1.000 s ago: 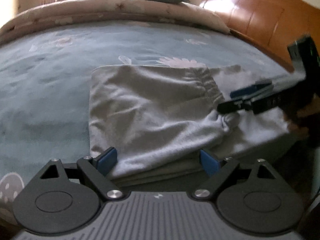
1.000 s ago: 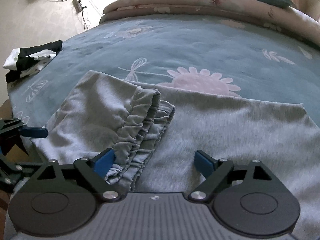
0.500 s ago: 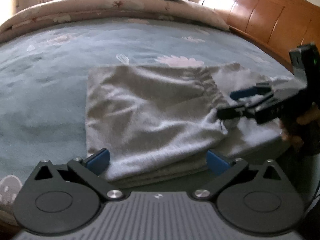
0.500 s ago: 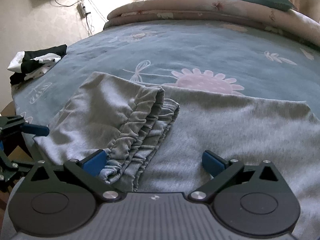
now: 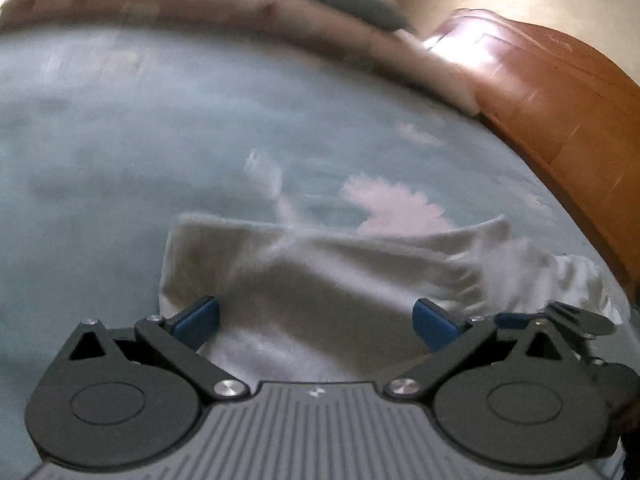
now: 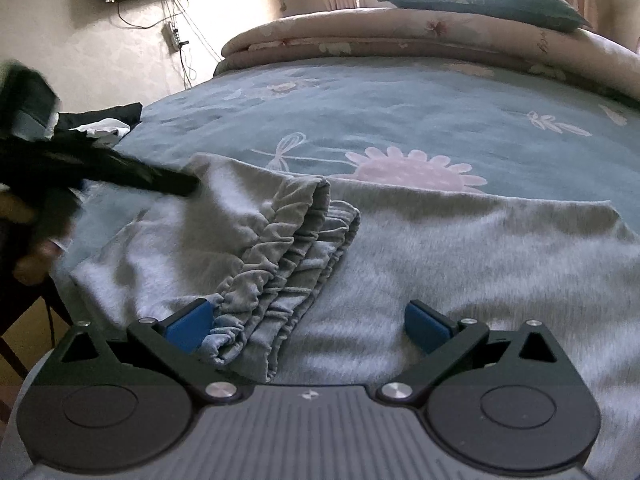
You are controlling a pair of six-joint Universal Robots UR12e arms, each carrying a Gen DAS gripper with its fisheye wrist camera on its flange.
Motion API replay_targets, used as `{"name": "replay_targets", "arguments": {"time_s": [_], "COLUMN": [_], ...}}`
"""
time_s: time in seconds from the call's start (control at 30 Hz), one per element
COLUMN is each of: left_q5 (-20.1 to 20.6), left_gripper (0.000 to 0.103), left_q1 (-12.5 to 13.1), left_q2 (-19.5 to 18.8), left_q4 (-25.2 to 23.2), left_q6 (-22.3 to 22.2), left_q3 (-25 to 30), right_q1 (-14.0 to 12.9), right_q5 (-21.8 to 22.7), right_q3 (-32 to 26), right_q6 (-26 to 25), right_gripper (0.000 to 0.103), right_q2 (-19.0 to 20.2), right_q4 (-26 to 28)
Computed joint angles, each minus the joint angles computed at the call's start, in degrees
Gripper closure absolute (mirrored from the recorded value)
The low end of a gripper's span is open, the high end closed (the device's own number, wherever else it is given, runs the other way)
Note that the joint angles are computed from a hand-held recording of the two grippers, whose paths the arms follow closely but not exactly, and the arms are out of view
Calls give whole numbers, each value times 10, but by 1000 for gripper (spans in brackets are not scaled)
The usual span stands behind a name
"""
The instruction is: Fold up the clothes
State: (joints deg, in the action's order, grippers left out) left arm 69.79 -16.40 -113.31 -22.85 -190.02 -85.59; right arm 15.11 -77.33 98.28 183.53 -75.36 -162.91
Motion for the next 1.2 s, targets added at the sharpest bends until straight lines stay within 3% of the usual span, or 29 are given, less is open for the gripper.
{"name": "replay_targets", "arguments": {"time_s": [0.17, 0.3, 0.43, 0.57, 0.63, 0.77, 0.97, 1.03, 1.2], "left_q5": [1, 11, -12, -9, -12, -21, 0, -3, -18], "left_gripper": [1, 1, 1, 1, 1, 1, 1, 1, 1], "left_q1": [-1, -2, 4, 3, 5, 10, 9, 10, 15], "left_q2": [11, 8, -4, -5, -4, -2, -6, -5, -7], "left_q4": [-6, 3, 7, 47, 51, 63, 76, 90, 116], "left_q6": [15, 31, 17, 10, -7, -36, -18, -18, -35], "left_q3": [-6, 3, 8, -11, -13, -13, -16, -23, -30], "right_q1": [-5, -22, -51, -74, -76, -66, -46, -41, -34], "right_q5": [16, 70, 172, 315, 379, 491, 543, 538, 533], "right_q3": [1, -30, -79, -177, -234, -361, -497, -529, -573], "right_q6": [-12, -22, -23, -29, -43, -126, -114, -118, -193], "right_gripper": [0, 0, 0, 0, 0, 0, 0, 0, 0], "right_q2": [-1, -3, 9, 61, 98, 182, 281, 301, 321], "right_q4": [0, 87, 133, 208, 263, 438, 577, 614, 722]}}
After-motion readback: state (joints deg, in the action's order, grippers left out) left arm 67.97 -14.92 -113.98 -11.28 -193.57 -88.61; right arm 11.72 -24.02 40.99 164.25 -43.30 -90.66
